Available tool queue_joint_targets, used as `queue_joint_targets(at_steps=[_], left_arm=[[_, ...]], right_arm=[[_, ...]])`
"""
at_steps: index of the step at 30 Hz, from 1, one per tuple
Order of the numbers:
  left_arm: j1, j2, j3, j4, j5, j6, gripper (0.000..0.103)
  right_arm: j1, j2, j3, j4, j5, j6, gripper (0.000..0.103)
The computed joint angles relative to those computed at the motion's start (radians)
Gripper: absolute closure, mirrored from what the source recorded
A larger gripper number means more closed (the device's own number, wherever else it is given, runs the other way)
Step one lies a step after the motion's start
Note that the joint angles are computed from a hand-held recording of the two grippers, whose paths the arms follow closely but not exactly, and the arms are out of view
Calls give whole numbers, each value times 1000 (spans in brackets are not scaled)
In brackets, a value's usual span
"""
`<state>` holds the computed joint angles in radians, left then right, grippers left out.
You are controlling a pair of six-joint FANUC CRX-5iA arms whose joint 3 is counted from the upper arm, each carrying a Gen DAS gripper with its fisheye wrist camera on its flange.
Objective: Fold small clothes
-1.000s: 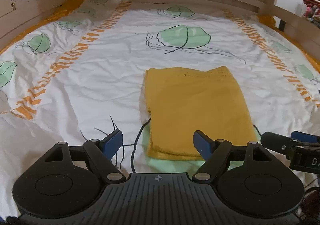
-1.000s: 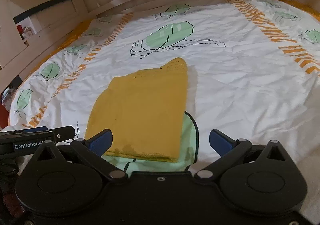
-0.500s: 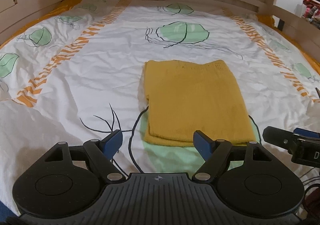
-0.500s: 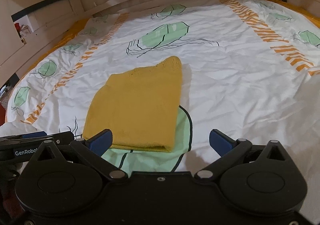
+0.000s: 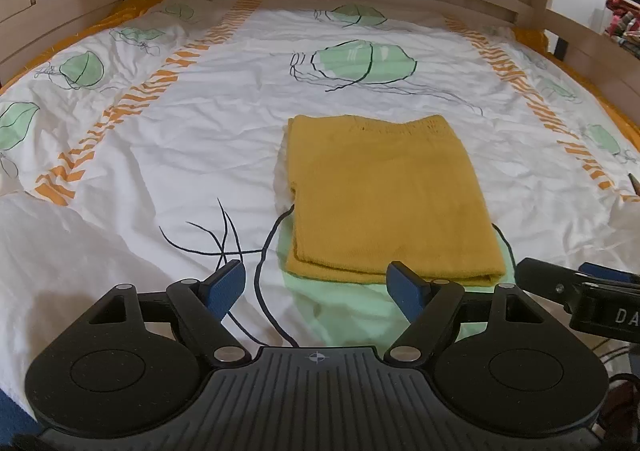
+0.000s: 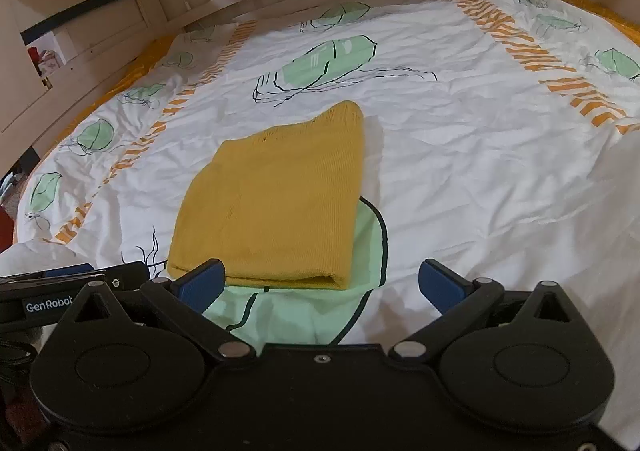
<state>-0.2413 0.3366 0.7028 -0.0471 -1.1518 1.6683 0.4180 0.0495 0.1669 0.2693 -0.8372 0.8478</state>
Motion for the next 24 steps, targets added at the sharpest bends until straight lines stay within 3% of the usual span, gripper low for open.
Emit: queue_joint_targets(at_steps=[24], left_arm=[[5, 30, 32, 22, -39, 0, 26]], right_arm=[[-4, 19, 26, -49, -25, 17, 0]])
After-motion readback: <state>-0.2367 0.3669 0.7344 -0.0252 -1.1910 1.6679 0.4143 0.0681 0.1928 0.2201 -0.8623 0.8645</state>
